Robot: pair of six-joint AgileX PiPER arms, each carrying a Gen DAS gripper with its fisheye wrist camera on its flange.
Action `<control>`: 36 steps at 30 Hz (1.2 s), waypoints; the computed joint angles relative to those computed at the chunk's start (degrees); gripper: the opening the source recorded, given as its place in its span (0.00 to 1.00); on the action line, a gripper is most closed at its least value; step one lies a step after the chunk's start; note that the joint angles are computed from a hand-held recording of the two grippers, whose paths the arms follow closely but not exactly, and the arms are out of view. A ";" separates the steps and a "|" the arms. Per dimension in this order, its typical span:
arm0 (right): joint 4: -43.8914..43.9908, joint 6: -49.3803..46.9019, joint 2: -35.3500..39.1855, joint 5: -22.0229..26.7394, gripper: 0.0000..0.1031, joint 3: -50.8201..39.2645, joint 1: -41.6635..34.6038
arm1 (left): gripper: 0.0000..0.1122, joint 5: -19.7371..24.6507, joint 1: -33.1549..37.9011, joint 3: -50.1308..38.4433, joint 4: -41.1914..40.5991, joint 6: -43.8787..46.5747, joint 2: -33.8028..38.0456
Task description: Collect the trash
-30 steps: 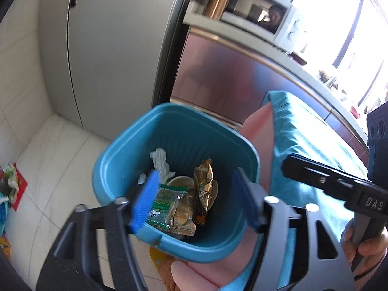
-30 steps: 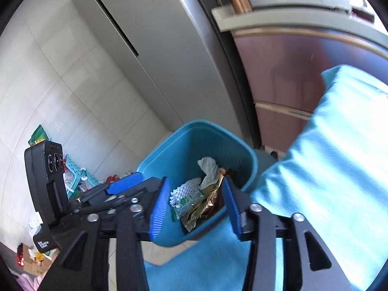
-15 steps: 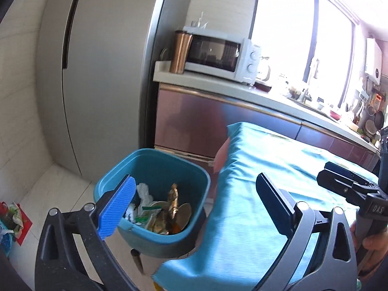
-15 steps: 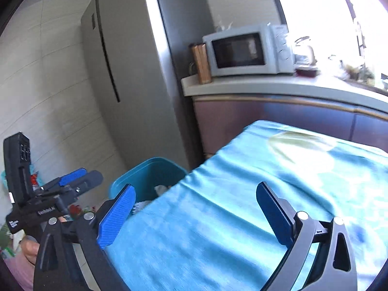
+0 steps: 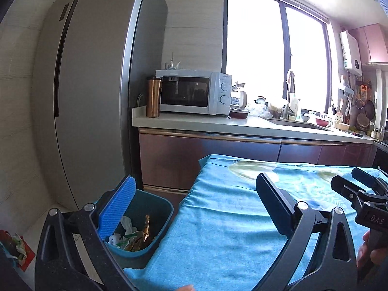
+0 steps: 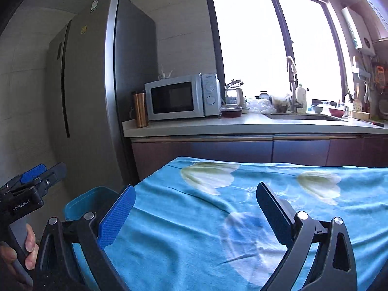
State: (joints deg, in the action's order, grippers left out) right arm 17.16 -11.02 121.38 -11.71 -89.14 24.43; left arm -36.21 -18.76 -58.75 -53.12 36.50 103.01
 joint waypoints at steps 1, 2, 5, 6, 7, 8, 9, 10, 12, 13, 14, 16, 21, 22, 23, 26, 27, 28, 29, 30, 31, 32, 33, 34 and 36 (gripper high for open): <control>-0.07 0.10 -0.89 -1.66 0.94 1.73 -0.14 | 0.87 -0.55 -0.95 0.26 -0.35 0.42 -0.31; 0.58 -0.62 -1.58 -3.35 0.94 3.23 -0.14 | 0.87 -0.99 -1.58 0.00 -0.84 0.86 -0.03; 0.87 -0.73 -3.85 -6.99 0.94 7.62 -0.47 | 0.87 -2.07 -3.13 -0.38 -1.28 1.33 0.55; 0.84 -0.70 -4.51 -7.89 0.94 8.91 -0.50 | 0.87 -2.58 -3.66 -0.36 -1.68 1.70 0.64; 2.03 -1.95 -4.97 -8.86 0.94 9.87 -0.43 | 0.87 -3.34 -4.25 -0.30 -1.94 1.97 0.82; 2.57 -2.55 -5.44 -9.87 0.94 10.98 -0.34 | 0.87 -4.10 -4.66 0.13 -2.03 2.05 0.68; 2.75 -2.67 -5.88 -10.61 0.94 11.96 -0.25 | 0.87 -4.82 -5.16 0.25 -2.45 2.41 0.71; 2.29 -2.13 -6.33 -11.25 0.94 12.89 -0.31 | 0.87 -5.45 -5.53 0.56 -2.35 2.26 0.68; 2.32 -2.23 -6.98 -11.87 0.94 14.09 -0.35 | 0.87 -6.72 -6.31 1.15 -2.27 2.05 0.66; 3.05 -2.89 -7.28 -12.30 0.94 14.60 -0.13 | 0.87 -7.19 -6.59 1.31 -2.40 2.14 0.70; 2.71 -2.56 -7.58 -12.62 0.94 15.14 -0.20 | 0.87 -7.35 -6.84 1.47 -2.54 2.34 0.50; 2.64 -2.53 -7.94 -13.40 0.94 15.85 -0.19 | 0.87 -7.97 -7.38 1.67 -2.59 2.39 0.51; 3.37 -3.04 -9.02 -14.31 0.94 17.39 -0.10 | 0.87 -9.94 -8.55 2.28 -2.58 2.65 0.50; 3.52 -3.13 -9.22 -14.77 0.94 17.83 -0.07 | 0.87 -10.28 -8.78 2.50 -2.43 2.49 0.46; 3.41 -2.95 -9.39 -15.06 0.94 18.17 -0.10 | 0.87 -10.62 -9.05 2.59 -2.65 2.72 0.38; 3.59 -2.84 -9.79 -15.53 0.94 18.78 -0.10 | 0.87 -11.14 -9.20 2.54 -2.75 2.81 0.60; 3.54 -2.82 -9.92 -15.57 0.94 18.98 -0.11 | 0.87 -11.13 -9.23 2.59 -2.73 2.67 0.60; 4.00 -3.25 -9.95 -15.80 0.94 19.10 0.02 | 0.87 -11.08 -9.28 2.67 -2.74 2.62 0.46; 3.82 -3.15 -10.06 -15.94 0.94 19.33 -0.08 | 0.87 -11.28 -9.35 2.68 -2.88 2.64 0.48; 3.25 -2.62 -10.17 -15.98 0.94 19.55 -0.24 | 0.87 -11.39 -9.38 2.59 -2.94 2.73 0.52; 3.16 -2.51 -10.27 -16.03 0.94 19.70 -0.29 | 0.87 -11.42 -9.45 2.64 -2.91 2.77 0.42; 3.40 -2.73 -10.27 -16.06 0.94 19.71 -0.28 | 0.87 -11.69 -9.59 2.71 -2.88 2.77 0.44; 3.38 -2.67 -10.36 -16.17 0.94 19.88 -0.31 | 0.87 -11.98 -9.78 2.67 -3.06 3.04 0.46; 3.41 -2.67 -10.42 -16.22 0.94 20.00 -0.36 | 0.87 -12.24 -9.92 2.63 -3.14 3.21 0.56; 3.37 -2.63 -10.52 -15.98 0.94 20.05 -0.55 | 0.87 -12.51 -10.12 2.52 -3.25 3.42 0.70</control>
State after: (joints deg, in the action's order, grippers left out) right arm 20.52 -13.66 110.86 -27.69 -69.10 23.88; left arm -48.72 -28.88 -56.23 -56.37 39.92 103.71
